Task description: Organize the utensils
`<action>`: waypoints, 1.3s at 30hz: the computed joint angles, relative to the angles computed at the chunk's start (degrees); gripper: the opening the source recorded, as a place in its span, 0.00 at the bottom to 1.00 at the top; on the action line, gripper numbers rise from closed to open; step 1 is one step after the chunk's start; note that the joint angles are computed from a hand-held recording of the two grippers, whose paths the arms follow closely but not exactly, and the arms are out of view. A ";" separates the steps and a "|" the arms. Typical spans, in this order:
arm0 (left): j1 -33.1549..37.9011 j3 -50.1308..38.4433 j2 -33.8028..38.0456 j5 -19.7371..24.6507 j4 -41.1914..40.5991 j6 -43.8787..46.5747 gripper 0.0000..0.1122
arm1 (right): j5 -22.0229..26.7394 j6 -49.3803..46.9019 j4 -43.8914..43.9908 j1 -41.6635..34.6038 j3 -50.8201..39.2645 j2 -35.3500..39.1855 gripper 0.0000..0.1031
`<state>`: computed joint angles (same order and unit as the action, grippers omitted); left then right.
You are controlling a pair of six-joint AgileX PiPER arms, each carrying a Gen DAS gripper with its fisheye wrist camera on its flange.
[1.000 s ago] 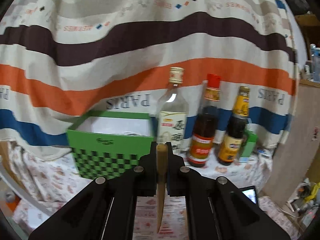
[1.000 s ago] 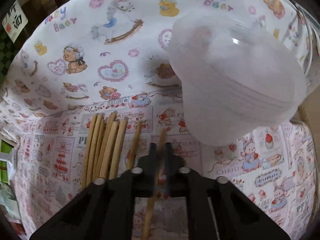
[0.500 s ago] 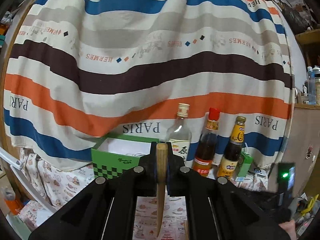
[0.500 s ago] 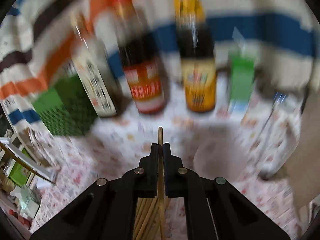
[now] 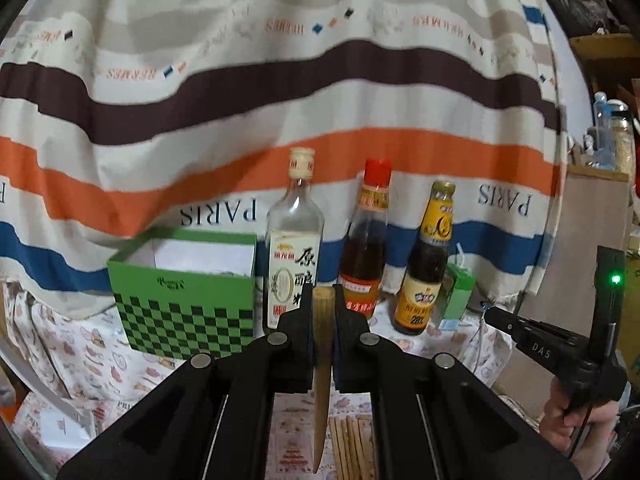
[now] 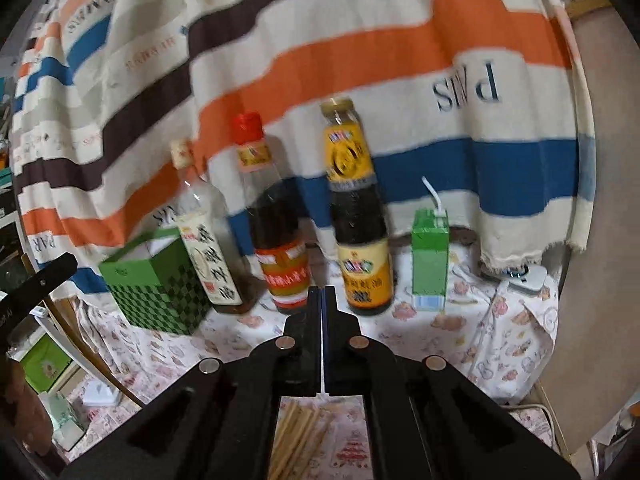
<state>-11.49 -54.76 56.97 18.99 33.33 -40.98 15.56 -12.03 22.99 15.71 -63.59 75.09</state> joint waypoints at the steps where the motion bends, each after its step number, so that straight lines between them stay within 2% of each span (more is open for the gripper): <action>1: -0.24 -0.21 0.67 0.45 1.37 -1.48 0.05 | 1.49 -1.42 2.32 -0.88 -0.86 1.05 0.01; 4: -1.54 -0.18 1.70 1.94 9.08 -8.74 0.05 | 5.66 -9.41 10.55 -2.45 -2.95 4.24 0.01; 8: -1.10 -0.30 2.28 1.67 7.82 -6.85 0.05 | 7.67 -7.20 7.28 -0.59 -4.82 7.82 0.02; 10: -0.98 -0.49 2.61 1.98 7.64 -6.64 0.05 | 11.44 -7.89 7.04 -0.02 -7.36 11.07 0.05; 12: -0.79 -0.72 2.74 2.37 7.47 -6.33 0.05 | 15.75 -6.31 2.61 1.61 -10.84 15.06 0.24; 13: -0.66 -0.80 2.68 2.48 7.23 -5.94 0.05 | 16.04 -3.38 -1.52 2.92 -11.71 16.52 0.26; 15: 0.09 -0.96 2.25 2.53 5.04 -3.67 0.05 | 16.65 0.91 -7.76 5.09 -13.25 19.30 0.27; 19: 3.67 -0.90 0.34 1.04 -5.28 5.85 0.05 | 21.16 -0.54 -1.78 4.61 -17.41 26.12 0.27; 20: 4.09 -0.79 -0.14 0.98 -5.39 5.96 0.05 | 21.09 0.71 -1.76 5.10 -18.07 27.89 0.27; 24: 6.53 -0.71 -0.78 0.56 -7.65 7.99 0.05 | 15.21 9.19 -5.97 7.67 -16.60 32.12 0.27; 26: 7.58 -1.46 -0.04 1.62 -8.62 8.47 0.05 | 15.61 9.89 -4.64 7.64 -17.55 35.60 0.26; 29: 9.60 -2.25 0.94 2.26 -12.10 11.18 0.05 | 17.03 9.06 -2.02 7.34 -18.90 38.76 0.18; 33: 12.47 -2.19 1.08 1.51 -19.41 17.96 0.05 | 16.90 11.35 -5.35 8.37 -19.39 40.16 0.08; 36: 13.79 -2.16 0.88 1.31 -22.96 21.29 0.05 | 17.13 10.93 -4.98 8.62 -19.51 40.19 0.06; 39: 13.85 -2.10 0.60 1.43 -22.76 21.32 0.05 | 16.46 9.58 -3.58 8.57 -19.27 40.24 0.06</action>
